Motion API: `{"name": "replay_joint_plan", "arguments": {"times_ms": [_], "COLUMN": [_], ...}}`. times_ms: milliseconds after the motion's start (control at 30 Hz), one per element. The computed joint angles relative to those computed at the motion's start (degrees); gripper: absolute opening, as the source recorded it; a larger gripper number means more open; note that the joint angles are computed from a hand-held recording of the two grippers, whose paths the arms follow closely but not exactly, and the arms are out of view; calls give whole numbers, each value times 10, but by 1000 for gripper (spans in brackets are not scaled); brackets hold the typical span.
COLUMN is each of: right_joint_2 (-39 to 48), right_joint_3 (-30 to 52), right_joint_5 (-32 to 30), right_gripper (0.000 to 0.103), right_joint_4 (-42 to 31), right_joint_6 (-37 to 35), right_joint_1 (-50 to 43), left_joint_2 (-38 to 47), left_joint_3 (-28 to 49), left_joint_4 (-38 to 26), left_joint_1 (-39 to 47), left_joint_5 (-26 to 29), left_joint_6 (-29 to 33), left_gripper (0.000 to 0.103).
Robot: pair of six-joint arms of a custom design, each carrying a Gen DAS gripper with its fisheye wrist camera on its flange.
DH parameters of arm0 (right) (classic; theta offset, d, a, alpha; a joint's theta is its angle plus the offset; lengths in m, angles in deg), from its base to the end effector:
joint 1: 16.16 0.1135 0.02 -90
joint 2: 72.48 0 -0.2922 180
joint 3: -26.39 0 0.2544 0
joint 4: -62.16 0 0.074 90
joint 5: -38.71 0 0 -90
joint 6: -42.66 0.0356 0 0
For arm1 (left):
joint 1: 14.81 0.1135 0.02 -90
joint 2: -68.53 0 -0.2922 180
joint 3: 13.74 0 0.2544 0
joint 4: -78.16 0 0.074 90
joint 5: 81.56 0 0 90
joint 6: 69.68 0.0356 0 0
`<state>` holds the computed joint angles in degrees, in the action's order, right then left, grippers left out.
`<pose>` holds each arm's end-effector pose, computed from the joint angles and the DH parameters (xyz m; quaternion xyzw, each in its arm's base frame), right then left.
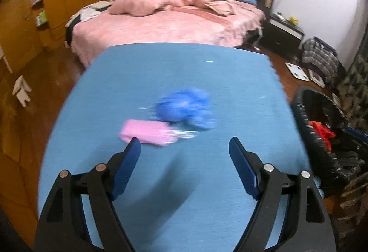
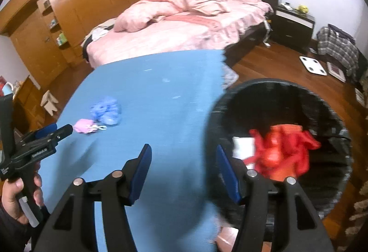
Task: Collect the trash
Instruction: 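Move both tools back over the blue bag and pink mask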
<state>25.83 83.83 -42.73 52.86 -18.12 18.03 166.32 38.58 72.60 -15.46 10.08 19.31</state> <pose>0.2714 0.1780 0.1523 -0.0153 0.9378 0.1188 0.3259 0.3069 -0.0045 0.1364 0.0018 0.9426 -0.0183 0.3333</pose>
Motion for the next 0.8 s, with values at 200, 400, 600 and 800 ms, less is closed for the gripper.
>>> {"name": "replay_joint_plan", "arguments": {"times_ms": [200,400,600,800], "right_joint_2": [90,166,233,282], "right_joint_3": [93,176,243,291], "right_joint_5": [45,61,69,62], "right_gripper": [59,59,59,59], "right_joint_4": [-5,-13,-22,-35], "right_joint_6": [31,53,55,45], "right_joint_1": [67,97,103,95], "left_joint_2": [23,85,156,220], "left_joint_3": [7,37,74,111], "left_joint_4": [17,33,46,52], "left_joint_1": [81,111,117,123], "left_joint_5": [51,83,98,114], "left_joint_6": [50,78,97,107], "left_gripper": [77,77,74,73]}}
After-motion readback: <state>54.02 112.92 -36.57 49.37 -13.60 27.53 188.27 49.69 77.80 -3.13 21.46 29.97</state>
